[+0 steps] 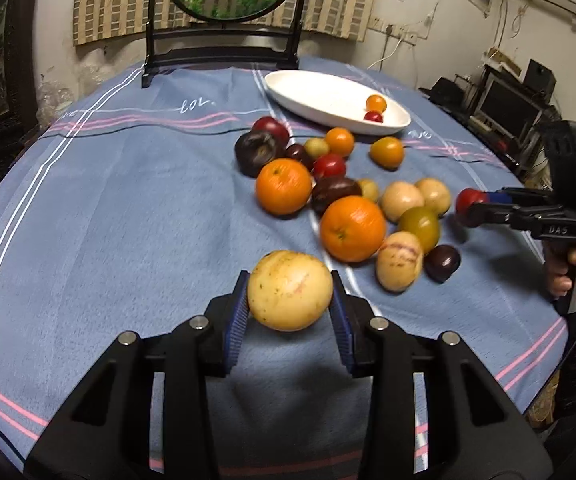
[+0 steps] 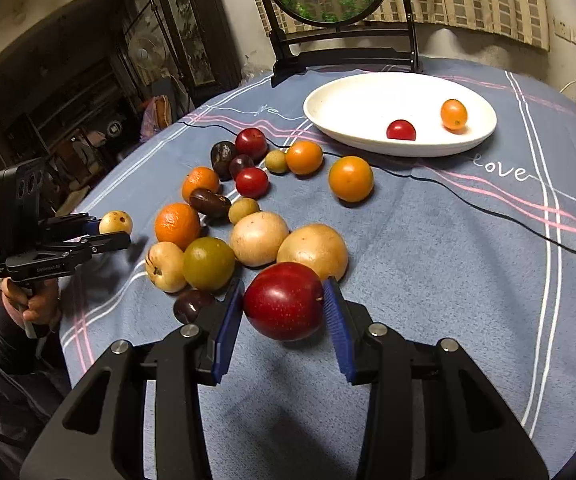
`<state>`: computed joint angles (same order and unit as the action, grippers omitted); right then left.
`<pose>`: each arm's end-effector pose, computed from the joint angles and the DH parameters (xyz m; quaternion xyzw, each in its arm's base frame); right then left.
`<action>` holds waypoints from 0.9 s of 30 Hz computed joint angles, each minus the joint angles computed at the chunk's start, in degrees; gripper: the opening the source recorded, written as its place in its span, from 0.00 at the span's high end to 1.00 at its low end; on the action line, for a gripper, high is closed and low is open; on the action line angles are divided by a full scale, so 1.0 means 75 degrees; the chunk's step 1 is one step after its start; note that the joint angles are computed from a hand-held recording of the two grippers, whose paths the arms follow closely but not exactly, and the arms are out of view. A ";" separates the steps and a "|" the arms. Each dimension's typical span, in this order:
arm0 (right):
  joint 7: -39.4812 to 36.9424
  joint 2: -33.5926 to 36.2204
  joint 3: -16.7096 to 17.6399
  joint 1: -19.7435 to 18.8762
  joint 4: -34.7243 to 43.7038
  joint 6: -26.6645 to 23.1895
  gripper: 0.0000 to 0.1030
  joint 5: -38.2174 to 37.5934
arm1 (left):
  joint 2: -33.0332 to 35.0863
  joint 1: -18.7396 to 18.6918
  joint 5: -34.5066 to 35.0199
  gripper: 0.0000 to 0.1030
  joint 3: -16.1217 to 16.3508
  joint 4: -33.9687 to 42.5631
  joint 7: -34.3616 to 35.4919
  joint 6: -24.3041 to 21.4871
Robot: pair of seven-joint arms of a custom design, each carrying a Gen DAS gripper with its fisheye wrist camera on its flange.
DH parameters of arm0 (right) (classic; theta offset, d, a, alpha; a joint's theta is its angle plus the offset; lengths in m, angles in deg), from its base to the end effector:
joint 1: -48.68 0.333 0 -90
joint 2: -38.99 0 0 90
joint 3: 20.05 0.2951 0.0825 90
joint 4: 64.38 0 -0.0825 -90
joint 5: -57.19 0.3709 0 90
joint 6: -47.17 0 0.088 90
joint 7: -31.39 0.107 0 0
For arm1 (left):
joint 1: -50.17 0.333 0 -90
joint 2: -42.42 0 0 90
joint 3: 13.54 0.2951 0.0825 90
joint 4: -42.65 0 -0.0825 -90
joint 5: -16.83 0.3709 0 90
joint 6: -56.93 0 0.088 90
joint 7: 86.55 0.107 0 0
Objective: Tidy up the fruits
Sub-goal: 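Carry the apple and potato onto the white plate and release both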
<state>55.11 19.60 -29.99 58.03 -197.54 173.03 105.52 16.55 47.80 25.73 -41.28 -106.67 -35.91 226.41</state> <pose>0.4665 0.0171 0.4884 -0.8352 0.3872 -0.0081 0.3905 0.3764 -0.2397 0.4620 -0.6462 0.6591 -0.3257 0.2046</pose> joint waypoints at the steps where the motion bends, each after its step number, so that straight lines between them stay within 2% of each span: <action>1: -0.0027 0.0022 -0.0043 0.0012 0.0036 -0.0114 0.59 0.0057 | 0.0043 -0.0031 -0.0015 0.63 0.0033 0.0009 0.0029 0.0072; 6: -0.0077 0.0173 -0.0160 -0.0052 0.0232 -0.0530 0.59 0.0457 | 0.0437 -0.0427 -0.0380 0.63 0.0417 0.0164 0.0485 0.0502; 11: 0.0348 0.0755 -0.0216 -0.0260 0.0860 -0.0975 0.59 0.1620 | 0.1116 -0.0655 -0.0618 0.62 0.0765 0.1037 0.1313 0.0714; 12: 0.0493 0.0867 -0.0113 -0.0312 0.0993 -0.0781 0.59 0.1832 | 0.1374 -0.0535 -0.0514 0.62 0.0704 0.1408 0.1431 0.0701; 14: 0.0771 0.1062 0.0210 -0.0339 0.1223 0.0241 0.59 0.2185 | 0.2017 -0.0166 -0.0010 0.62 0.0455 0.2331 0.1422 0.0414; 16: 0.0916 0.1343 0.0424 -0.0290 0.1525 0.1068 0.59 0.2564 | 0.2632 -0.0117 0.0579 0.62 0.0466 0.3185 0.1259 -0.0001; 17: 0.1013 0.1544 0.0546 -0.0248 0.1737 0.1573 0.59 0.2756 | 0.3109 -0.0095 0.1029 0.62 0.0459 0.3846 0.1090 -0.0398; 19: 0.1072 0.1962 0.0736 -0.0173 0.2165 0.2324 0.59 0.3153 | 0.3790 -0.0267 0.1299 0.62 0.0613 0.4778 0.1040 -0.0949; 21: 0.1120 0.2318 0.0890 -0.0169 0.2513 0.2733 0.59 0.3306 | 0.4555 -0.0551 0.1738 0.62 0.0884 0.5822 0.0773 -0.1499; 22: 0.1444 0.2533 0.0971 -0.0186 0.2719 0.2875 0.59 0.3077 | 0.4775 -0.0708 0.1935 0.62 0.1051 0.6151 0.0616 -0.1707; 23: 0.1641 0.2655 0.0997 -0.0258 0.2838 0.2776 0.60 0.2923 | 0.5084 -0.0900 0.2170 0.62 0.1243 0.6633 0.0422 -0.2022; 25: 0.1887 0.2659 0.0993 -0.0458 0.2856 0.2379 0.60 0.2591 | 0.5389 -0.1072 0.2041 0.62 0.1453 0.7131 0.0491 -0.2236; 26: 0.2172 0.2482 0.1000 -0.0516 0.2706 0.2470 0.61 0.1909 | 0.5408 -0.1102 0.1865 0.62 0.1520 0.7201 0.0573 -0.2247; 27: 0.2315 0.2213 0.1031 -0.0533 0.2425 0.2904 0.61 0.1277 | 0.5383 -0.1126 0.1687 0.62 0.1575 0.7181 0.0657 -0.2151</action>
